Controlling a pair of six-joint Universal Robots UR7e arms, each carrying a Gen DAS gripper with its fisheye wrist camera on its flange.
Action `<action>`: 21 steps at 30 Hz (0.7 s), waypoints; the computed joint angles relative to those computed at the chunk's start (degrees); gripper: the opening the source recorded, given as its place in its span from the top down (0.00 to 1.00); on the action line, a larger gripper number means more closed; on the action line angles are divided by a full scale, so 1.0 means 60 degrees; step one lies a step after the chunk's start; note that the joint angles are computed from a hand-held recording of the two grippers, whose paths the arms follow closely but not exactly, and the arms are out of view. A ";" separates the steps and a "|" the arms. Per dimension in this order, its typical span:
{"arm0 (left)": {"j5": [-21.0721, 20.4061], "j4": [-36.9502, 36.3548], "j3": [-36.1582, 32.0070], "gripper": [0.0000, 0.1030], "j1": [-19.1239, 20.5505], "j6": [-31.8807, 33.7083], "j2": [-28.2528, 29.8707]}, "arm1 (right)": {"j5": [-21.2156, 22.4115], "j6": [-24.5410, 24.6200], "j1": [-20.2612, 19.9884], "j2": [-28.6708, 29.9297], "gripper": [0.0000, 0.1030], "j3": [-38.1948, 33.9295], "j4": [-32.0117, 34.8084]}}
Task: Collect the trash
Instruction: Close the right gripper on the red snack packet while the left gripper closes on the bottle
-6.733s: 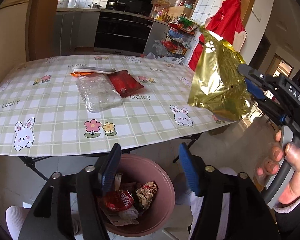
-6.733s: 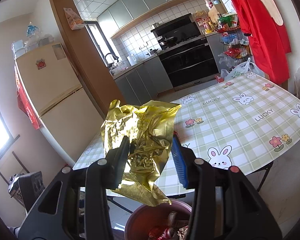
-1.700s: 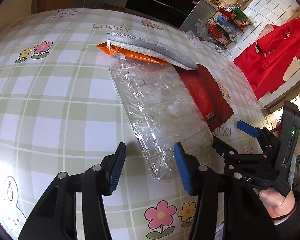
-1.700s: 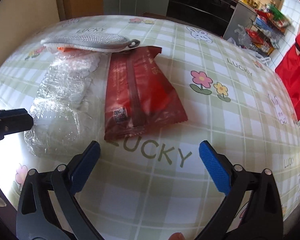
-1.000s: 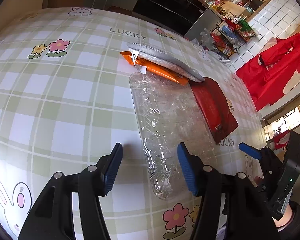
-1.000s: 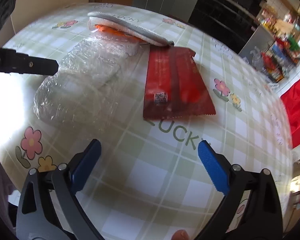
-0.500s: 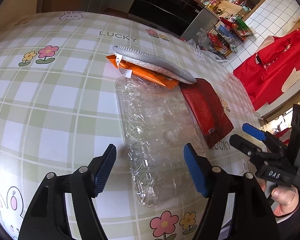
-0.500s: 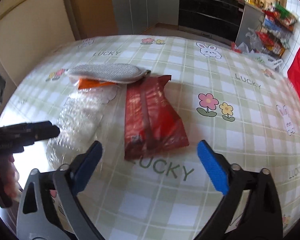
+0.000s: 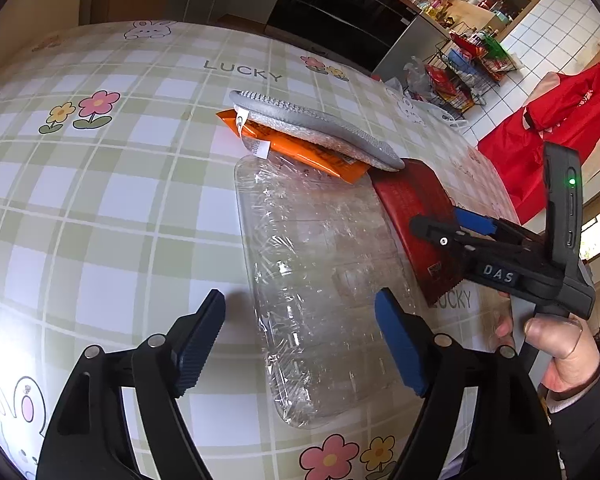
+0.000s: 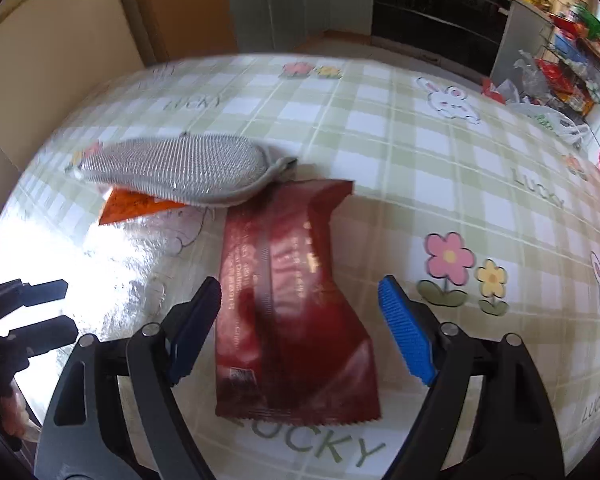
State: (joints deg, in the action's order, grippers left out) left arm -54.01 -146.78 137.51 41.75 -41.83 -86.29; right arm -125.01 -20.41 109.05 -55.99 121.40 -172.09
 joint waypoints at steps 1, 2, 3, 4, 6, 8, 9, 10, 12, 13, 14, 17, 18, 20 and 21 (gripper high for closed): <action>0.0024 0.0043 -0.0037 0.18 -0.0020 -0.0033 0.0035 | 0.0059 -0.0125 0.0000 -0.0024 0.31 0.0000 0.0188; 0.0052 0.0060 -0.0072 0.14 -0.0058 -0.0052 0.0077 | 0.0100 -0.0194 0.0008 -0.0070 0.38 0.0070 0.0118; 0.0056 0.0060 -0.0118 0.13 -0.0075 -0.0042 0.0129 | 0.0281 -0.0245 -0.0026 -0.0225 0.42 0.0184 0.0077; 0.0088 0.0053 -0.0153 0.09 -0.0097 -0.0042 0.0178 | 0.0566 -0.0211 -0.0085 -0.0396 0.55 0.0299 0.0081; 0.0207 0.0208 -0.0278 0.07 -0.0185 -0.0190 0.0335 | 0.0636 -0.0166 -0.0118 -0.0623 0.64 0.0509 -0.0004; 0.0227 0.0365 -0.0434 0.06 -0.0221 -0.0333 0.0531 | 0.0662 -0.0318 -0.0159 -0.0869 0.72 0.0811 -0.0240; 0.0280 0.0499 -0.0521 0.06 -0.0278 -0.0439 0.0652 | 0.0732 -0.0359 -0.0193 -0.0986 0.73 0.0937 -0.0315; 0.0406 0.0690 -0.0616 0.06 -0.0359 -0.0565 0.0784 | 0.0905 -0.0347 -0.0263 -0.1177 0.74 0.1119 -0.0410; 0.0845 0.1254 -0.0839 0.06 -0.0600 -0.0839 0.1099 | 0.1152 -0.0261 -0.0400 -0.1512 0.75 0.1381 -0.0499; 0.1098 0.1557 -0.0941 0.06 -0.0728 -0.1017 0.1249 | 0.1249 -0.0215 -0.0459 -0.1666 0.76 0.1517 -0.0569; 0.1341 0.1901 -0.1073 0.06 -0.0823 -0.1203 0.1391 | 0.1326 -0.0209 -0.0502 -0.1792 0.76 0.1625 -0.0594; 0.1638 0.2906 -0.1581 0.06 -0.0962 -0.1800 0.1863 | 0.1412 -0.0273 -0.0597 -0.2049 0.76 0.1897 -0.0756; 0.1689 0.3180 -0.1712 0.06 -0.0984 -0.1954 0.1980 | 0.1518 -0.0249 -0.0660 -0.2147 0.76 0.1978 -0.0796; 0.1901 0.4150 -0.2014 0.05 -0.1051 -0.2491 0.2228 | 0.1719 -0.0189 -0.0778 -0.2338 0.76 0.2091 -0.0812; 0.2056 0.4867 -0.2265 0.05 -0.1071 -0.2983 0.2421 | 0.1781 -0.0177 -0.0814 -0.2402 0.76 0.2130 -0.0802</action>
State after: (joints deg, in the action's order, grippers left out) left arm -41.68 -117.58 123.92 35.32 -59.73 -71.77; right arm -114.33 -21.48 104.16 -70.40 134.18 -176.90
